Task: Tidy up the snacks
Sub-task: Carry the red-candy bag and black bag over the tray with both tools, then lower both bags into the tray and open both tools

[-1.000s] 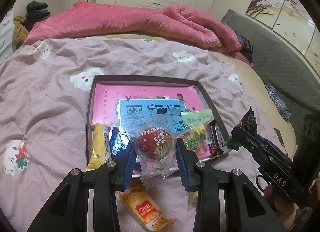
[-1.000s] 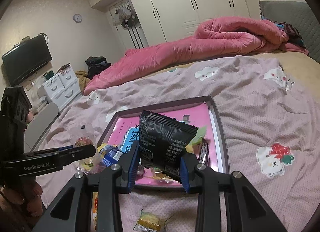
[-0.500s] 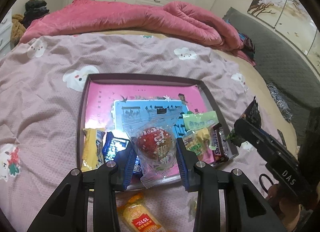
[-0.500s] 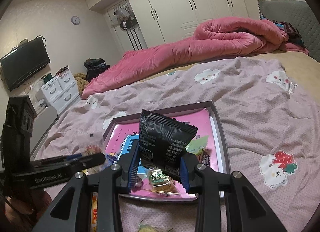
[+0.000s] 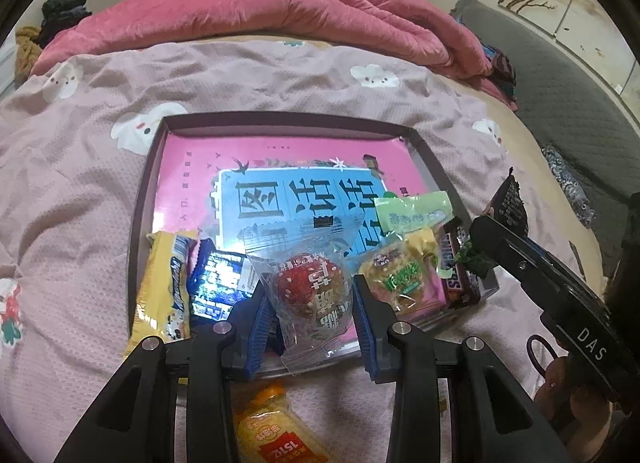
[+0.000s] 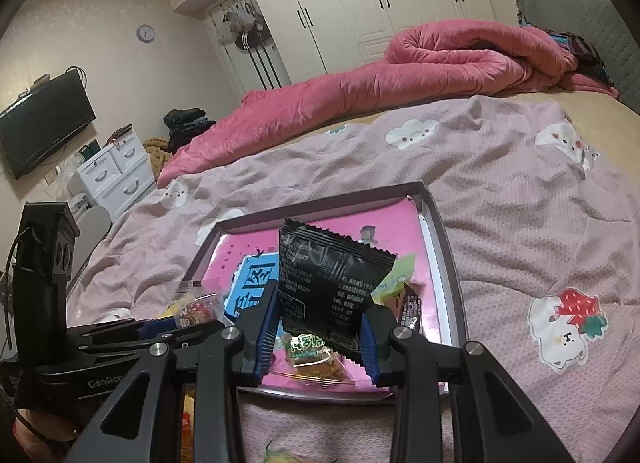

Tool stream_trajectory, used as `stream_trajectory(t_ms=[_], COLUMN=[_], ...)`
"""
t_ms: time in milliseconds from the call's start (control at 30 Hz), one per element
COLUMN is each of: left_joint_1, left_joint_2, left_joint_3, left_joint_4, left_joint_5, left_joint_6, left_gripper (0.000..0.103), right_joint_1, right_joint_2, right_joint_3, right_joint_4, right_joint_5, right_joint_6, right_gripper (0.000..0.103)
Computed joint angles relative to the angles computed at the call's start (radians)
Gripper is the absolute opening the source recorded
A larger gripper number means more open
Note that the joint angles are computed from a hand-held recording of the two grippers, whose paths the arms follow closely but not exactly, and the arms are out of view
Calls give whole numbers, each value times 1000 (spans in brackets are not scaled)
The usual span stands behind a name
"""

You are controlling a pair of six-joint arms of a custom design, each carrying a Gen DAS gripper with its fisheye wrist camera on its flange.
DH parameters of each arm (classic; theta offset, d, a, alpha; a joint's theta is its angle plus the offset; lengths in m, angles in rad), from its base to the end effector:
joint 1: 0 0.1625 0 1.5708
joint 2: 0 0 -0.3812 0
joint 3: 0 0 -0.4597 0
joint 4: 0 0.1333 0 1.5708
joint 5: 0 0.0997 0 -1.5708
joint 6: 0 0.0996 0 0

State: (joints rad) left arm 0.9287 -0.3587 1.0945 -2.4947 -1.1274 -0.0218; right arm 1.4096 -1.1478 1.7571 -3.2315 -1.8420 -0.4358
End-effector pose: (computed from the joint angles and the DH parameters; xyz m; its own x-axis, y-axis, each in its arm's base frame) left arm -0.3456 -0.7561 -0.0820 -0.7841 0.4595 -0.4173 0.5714 0.7969 -0.1961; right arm -0.0017 -0.6747 0.2859 -0.8619 0.1415 0.4870 -0.3135 0.6063 -0.7308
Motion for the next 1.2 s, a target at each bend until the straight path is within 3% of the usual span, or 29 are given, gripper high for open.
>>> stream_trajectory(t_ms=[1200], left_joint_1=[7], left_joint_2=[18], left_joint_3=[-19], left_joint_4=[27], left_joint_5=[14], left_joint_6=[-17], left_gripper=[40], right_joint_1=[-22], right_joint_2=[25], right_joint_3=[-4], right_joint_4=[39], right_joint_5=[-41], right_joint_6=[-1], right_gripper=[37])
